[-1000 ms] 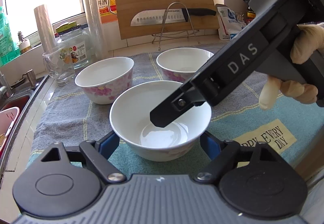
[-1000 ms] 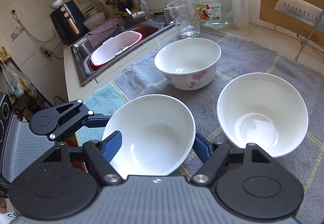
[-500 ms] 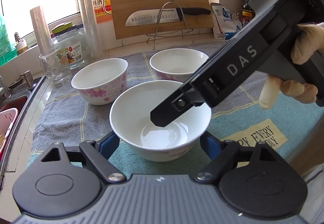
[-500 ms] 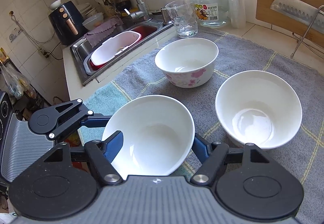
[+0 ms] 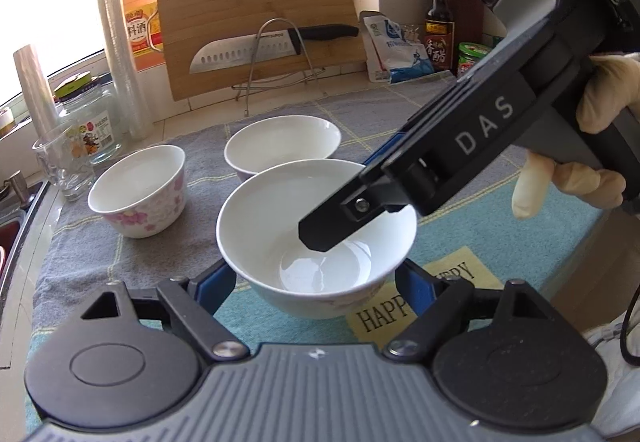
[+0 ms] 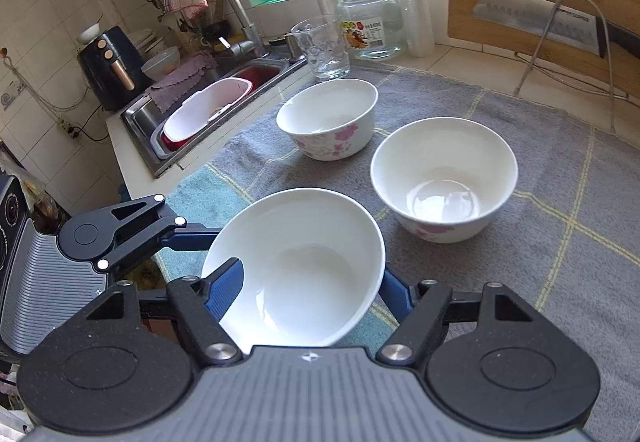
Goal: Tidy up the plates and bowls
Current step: 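Lift the white bowl with the right gripper and carry it toward the plate stack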
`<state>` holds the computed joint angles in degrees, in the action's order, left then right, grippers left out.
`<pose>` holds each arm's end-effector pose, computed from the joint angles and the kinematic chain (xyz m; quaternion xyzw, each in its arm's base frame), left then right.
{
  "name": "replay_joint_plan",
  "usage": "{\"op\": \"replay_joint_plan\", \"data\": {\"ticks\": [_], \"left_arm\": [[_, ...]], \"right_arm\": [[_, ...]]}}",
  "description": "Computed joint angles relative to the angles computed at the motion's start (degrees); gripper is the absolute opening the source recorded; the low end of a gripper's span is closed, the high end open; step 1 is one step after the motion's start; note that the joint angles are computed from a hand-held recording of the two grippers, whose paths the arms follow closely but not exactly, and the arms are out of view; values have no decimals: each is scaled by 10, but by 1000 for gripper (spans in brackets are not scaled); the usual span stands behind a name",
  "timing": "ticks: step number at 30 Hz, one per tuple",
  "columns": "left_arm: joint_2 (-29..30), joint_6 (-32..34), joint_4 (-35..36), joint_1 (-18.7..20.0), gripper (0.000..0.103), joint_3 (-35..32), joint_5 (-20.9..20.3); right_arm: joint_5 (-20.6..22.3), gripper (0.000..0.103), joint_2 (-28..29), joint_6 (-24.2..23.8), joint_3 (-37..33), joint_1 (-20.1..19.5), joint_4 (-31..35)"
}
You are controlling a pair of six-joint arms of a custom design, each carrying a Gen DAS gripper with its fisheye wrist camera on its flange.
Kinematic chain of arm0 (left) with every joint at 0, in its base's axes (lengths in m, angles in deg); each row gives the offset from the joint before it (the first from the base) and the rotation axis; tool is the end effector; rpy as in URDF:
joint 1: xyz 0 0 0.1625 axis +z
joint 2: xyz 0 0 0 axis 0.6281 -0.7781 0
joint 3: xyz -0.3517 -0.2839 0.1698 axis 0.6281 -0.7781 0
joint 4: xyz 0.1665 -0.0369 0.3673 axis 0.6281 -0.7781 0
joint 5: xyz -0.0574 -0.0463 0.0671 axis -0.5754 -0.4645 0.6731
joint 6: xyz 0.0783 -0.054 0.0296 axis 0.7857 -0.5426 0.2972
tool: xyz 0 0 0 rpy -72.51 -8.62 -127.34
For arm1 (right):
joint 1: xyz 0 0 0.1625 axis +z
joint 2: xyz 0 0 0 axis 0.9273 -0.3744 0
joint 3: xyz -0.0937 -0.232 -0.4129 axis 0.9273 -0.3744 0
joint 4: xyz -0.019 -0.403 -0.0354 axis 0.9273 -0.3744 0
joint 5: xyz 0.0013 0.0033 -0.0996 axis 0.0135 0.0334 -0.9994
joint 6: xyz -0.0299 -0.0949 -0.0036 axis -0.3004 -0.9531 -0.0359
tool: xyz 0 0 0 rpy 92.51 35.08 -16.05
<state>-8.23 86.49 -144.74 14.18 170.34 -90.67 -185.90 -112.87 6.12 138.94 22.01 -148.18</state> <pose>-0.3223 -0.7160 0.0373 0.5078 0.8121 -0.2192 0.1862 0.1155 -0.7450 0.3195 0.2195 -0.9368 0.2278 0.1495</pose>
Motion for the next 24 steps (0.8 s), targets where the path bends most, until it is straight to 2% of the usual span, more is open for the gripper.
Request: {"op": "replay_joint_plan", "data": {"ticks": [14,24], "left_arm": [[31,41,53,-9,86,-41,-84],[56,56,96,-13,86,-74,-126]], "right_arm": [[-46,79,-64,42,88,-16,-105],[-80,79,-92,62,119,-27,-138]]}}
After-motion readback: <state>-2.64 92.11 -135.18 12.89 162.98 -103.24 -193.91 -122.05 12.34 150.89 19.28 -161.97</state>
